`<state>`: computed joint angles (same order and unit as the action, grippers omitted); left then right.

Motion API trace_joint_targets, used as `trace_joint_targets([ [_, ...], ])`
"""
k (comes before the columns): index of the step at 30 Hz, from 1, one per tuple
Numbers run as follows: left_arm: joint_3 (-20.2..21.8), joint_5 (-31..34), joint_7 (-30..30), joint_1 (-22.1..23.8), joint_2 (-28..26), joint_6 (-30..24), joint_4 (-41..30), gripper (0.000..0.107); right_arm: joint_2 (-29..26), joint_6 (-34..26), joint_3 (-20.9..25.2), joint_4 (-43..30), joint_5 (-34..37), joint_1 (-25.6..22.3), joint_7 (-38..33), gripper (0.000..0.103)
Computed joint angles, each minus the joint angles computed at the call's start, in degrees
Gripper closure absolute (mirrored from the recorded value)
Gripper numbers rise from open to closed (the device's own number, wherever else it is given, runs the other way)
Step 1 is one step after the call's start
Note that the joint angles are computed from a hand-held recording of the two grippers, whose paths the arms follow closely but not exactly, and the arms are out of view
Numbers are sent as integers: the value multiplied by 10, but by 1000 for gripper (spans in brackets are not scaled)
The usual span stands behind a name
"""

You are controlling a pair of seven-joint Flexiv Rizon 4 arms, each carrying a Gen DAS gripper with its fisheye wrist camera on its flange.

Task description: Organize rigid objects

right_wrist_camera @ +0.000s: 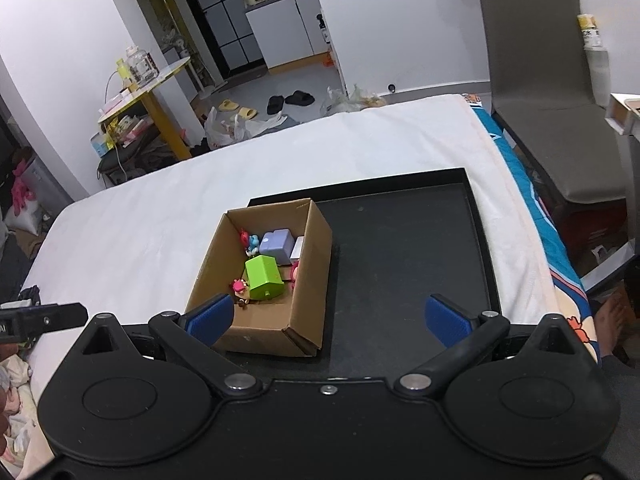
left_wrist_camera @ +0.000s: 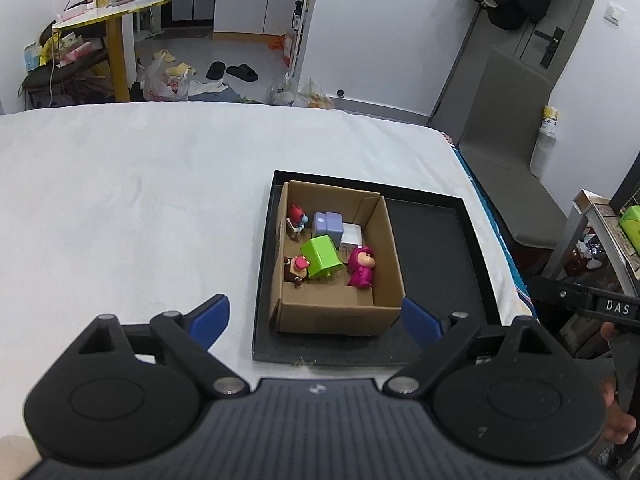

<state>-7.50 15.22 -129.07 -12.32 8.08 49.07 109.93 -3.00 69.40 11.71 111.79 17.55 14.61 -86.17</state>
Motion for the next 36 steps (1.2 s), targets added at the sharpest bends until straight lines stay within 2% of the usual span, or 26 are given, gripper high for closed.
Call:
trace_joint_targets([
  [3, -8, 15, -12, -1, 9, -15, -2, 9, 12, 5, 0, 13, -9, 0, 5, 0],
  [12, -21, 34, -37, -4, 36, -5, 19, 8, 40, 16, -8, 39, -1, 2, 0, 0],
  [20, -31, 44, -44, -6, 37, -2, 21, 8, 61, 10, -15, 53, 9, 9, -14, 0],
  [29, -33, 54, -58, -6, 31, -2, 23, 8, 64, 0, -19, 63, -15, 11, 4, 0],
  [36, -30, 51, -58, -11, 28, 2, 28, 8, 63, -8, -20, 62, 0, 13, -12, 0],
])
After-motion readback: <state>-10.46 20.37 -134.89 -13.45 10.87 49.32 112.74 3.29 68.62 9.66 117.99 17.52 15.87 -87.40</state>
